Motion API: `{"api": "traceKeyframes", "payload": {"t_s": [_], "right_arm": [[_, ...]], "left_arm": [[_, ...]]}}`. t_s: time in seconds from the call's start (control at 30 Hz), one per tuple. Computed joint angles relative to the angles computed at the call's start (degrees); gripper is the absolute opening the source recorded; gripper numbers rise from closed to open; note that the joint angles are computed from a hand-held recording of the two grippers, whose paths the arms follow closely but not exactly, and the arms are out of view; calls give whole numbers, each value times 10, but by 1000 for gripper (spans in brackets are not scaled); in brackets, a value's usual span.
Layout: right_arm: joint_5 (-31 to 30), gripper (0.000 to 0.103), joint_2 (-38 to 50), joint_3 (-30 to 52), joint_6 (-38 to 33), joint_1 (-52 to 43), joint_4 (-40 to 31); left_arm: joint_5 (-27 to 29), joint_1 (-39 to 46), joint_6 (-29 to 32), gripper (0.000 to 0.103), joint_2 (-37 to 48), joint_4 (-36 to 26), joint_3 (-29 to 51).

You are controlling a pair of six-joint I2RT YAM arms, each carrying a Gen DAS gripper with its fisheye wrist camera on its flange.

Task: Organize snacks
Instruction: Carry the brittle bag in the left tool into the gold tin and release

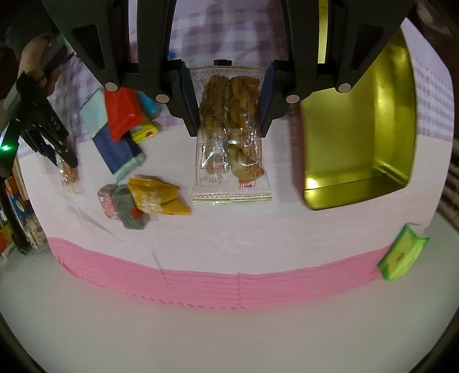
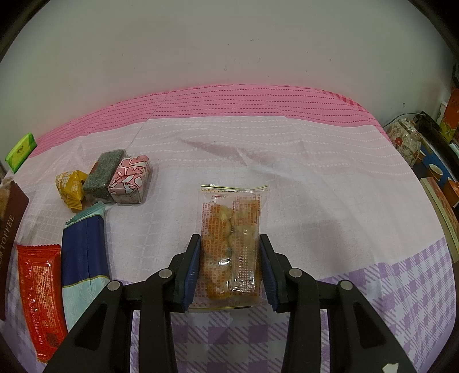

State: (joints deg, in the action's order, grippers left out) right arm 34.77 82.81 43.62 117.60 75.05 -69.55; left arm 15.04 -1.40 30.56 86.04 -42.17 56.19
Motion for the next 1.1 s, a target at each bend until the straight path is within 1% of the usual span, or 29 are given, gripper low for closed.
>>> {"api": "traceKeyframes", "payload": {"t_s": [0.2, 0.27, 0.57, 0.8, 0.97, 1.1], "right_arm": [[0, 37, 0, 0, 1, 1, 0], [0, 37, 1, 0, 2, 1, -1], [0, 37, 3, 1, 2, 2, -1], [0, 37, 3, 0, 3, 2, 0], [0, 37, 4, 0, 4, 3, 0], [0, 37, 5, 0, 4, 3, 0]], "left_arm": [[2, 83, 54, 40, 22, -16, 35], [-2, 113, 75, 40, 38, -12, 47], [-30, 205, 136, 40, 96, 9, 67], [-44, 249, 179, 40, 116, 27, 59], [-55, 260, 185, 40, 128, 34, 57], [-58, 268, 200, 40, 120, 47, 44]]}}
